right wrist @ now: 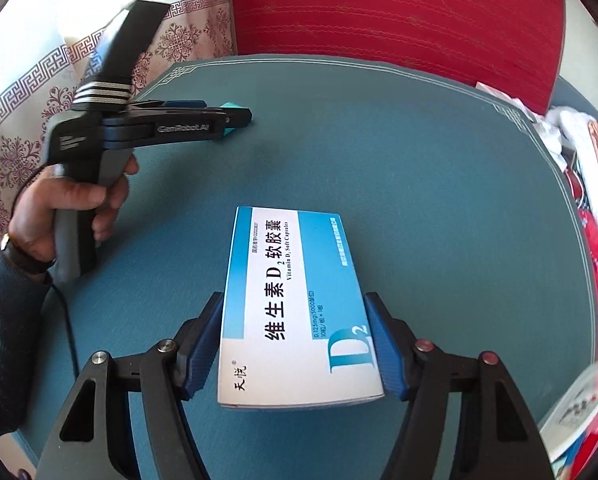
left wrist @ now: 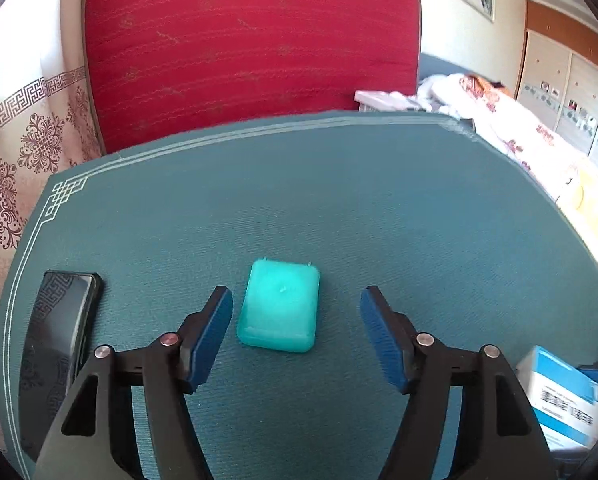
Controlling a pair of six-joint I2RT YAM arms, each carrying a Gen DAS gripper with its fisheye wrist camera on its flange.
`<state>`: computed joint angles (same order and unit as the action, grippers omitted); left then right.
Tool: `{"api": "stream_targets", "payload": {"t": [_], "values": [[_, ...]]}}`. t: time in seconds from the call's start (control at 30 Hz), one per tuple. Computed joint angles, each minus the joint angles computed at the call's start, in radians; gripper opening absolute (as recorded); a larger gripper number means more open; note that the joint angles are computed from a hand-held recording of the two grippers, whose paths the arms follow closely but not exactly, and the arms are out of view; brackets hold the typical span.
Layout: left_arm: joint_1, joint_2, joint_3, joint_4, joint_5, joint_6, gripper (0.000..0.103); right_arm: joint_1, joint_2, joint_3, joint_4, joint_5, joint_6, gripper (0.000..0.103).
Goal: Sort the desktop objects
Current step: 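Grasp the white-and-blue vitamin medicine box with the right gripper, then carry the soap box with the left gripper while the right carries the medicine box over the bowl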
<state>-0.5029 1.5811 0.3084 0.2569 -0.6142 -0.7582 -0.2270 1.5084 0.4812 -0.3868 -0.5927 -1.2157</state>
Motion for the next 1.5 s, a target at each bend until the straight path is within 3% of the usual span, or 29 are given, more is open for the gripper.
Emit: {"api": "stream_targets", "payload": {"t": [0.1, 0.27, 0.33, 0.37, 0.57, 0.67, 0.73, 0.97, 1.2, 1.5], "values": [[0.045, 0.032, 0.019, -0.007, 0.043, 0.001, 0.07, -0.058, 0.007, 0.003, -0.035, -0.016, -0.06, 0.072], [0.083, 0.013, -0.046, 0.1, 0.085, -0.003, 0.068, -0.149, 0.03, 0.006, -0.086, -0.031, -0.131, 0.072], [0.08, 0.02, -0.03, 0.071, 0.063, -0.023, 0.045, -0.179, 0.038, 0.002, -0.093, -0.034, -0.15, 0.072], [0.074, 0.013, -0.03, 0.057, 0.056, -0.036, 0.044, -0.18, 0.046, 0.009, -0.09, -0.035, -0.143, 0.072], [0.022, -0.016, -0.041, 0.063, 0.039, -0.055, 0.044, -0.263, 0.063, 0.061, -0.153, -0.078, -0.162, 0.072], [-0.042, -0.043, -0.005, 0.001, -0.01, -0.061, 0.044, -0.323, 0.046, 0.089, -0.214, -0.108, -0.19, 0.071], [-0.084, -0.063, 0.017, -0.035, -0.04, -0.07, 0.044, -0.443, 0.042, 0.112, -0.319, -0.113, -0.317, 0.071], [-0.234, -0.105, 0.098, -0.131, -0.105, -0.1, 0.044, -0.568, 0.083, 0.196, -0.409, -0.174, -0.39, 0.071], [-0.377, -0.114, 0.158, -0.189, -0.145, -0.147, 0.044, -0.627, 0.114, 0.29, -0.421, -0.222, -0.314, 0.071], [-0.463, -0.026, 0.27, -0.192, -0.146, -0.094, 0.044, -0.699, 0.214, 0.459, -0.348, -0.268, -0.124, 0.071]]}}
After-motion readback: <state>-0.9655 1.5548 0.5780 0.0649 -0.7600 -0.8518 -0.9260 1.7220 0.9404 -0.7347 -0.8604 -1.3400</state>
